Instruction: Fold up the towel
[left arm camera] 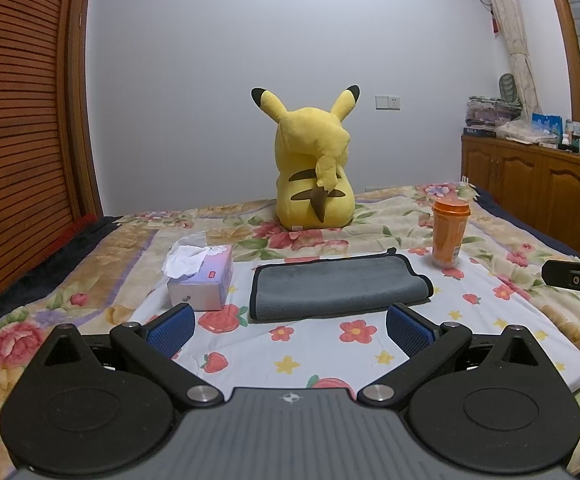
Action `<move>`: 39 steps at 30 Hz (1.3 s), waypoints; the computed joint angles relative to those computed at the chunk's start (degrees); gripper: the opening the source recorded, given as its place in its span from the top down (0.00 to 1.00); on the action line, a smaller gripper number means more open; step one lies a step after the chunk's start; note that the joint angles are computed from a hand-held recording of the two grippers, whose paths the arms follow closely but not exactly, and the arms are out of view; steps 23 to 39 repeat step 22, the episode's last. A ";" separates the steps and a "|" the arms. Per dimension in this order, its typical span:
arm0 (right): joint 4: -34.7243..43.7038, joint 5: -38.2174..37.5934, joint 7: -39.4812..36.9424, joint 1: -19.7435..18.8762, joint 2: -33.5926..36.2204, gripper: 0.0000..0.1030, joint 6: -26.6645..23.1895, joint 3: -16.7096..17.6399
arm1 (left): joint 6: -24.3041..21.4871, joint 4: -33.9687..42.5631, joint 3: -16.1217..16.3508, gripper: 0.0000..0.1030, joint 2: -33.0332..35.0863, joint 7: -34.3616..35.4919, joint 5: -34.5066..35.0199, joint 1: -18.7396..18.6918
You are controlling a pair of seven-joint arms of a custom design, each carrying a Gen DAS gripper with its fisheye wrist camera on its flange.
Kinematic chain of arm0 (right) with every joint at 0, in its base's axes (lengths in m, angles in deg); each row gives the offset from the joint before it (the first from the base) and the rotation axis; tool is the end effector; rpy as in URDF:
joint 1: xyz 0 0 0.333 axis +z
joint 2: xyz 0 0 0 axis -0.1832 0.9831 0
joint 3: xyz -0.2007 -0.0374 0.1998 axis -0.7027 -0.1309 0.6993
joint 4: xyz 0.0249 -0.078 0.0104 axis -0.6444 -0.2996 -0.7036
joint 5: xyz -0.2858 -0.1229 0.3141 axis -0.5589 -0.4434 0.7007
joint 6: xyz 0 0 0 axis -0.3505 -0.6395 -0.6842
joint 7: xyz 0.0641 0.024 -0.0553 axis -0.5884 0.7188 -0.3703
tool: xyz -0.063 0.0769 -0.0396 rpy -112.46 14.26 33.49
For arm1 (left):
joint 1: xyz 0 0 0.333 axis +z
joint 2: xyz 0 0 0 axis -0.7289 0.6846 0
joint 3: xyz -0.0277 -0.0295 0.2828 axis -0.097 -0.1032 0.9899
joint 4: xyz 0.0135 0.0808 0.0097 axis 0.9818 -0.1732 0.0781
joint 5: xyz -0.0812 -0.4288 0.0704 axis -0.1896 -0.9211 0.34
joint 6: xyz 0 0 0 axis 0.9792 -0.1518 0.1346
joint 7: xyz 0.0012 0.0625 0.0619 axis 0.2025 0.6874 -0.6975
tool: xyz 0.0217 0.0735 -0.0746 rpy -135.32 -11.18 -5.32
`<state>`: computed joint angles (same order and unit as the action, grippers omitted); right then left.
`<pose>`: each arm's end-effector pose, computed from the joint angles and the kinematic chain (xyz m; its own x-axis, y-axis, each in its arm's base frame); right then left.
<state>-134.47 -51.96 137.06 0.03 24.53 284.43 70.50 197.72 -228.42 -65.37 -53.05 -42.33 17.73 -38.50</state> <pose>0.4625 0.0652 0.4425 0.2499 -0.9661 -0.0653 -0.2816 -0.0081 -0.9595 0.3552 -0.1692 0.4956 0.0746 -0.9944 -0.0746 -0.3535 0.0436 -0.9344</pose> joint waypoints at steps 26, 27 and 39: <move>0.04 -0.02 0.09 -0.06 0.00 0.00 -0.07 0.06 | -0.18 -0.01 0.18 0.00 -0.13 0.17 0.20 -0.13; 0.04 -0.02 0.09 -0.06 0.00 0.00 -0.07 0.06 | -0.18 -0.01 0.18 0.00 -0.13 0.17 0.20 -0.13; 0.04 -0.02 0.09 -0.06 0.00 0.00 -0.07 0.06 | -0.18 -0.01 0.18 0.00 -0.13 0.17 0.20 -0.13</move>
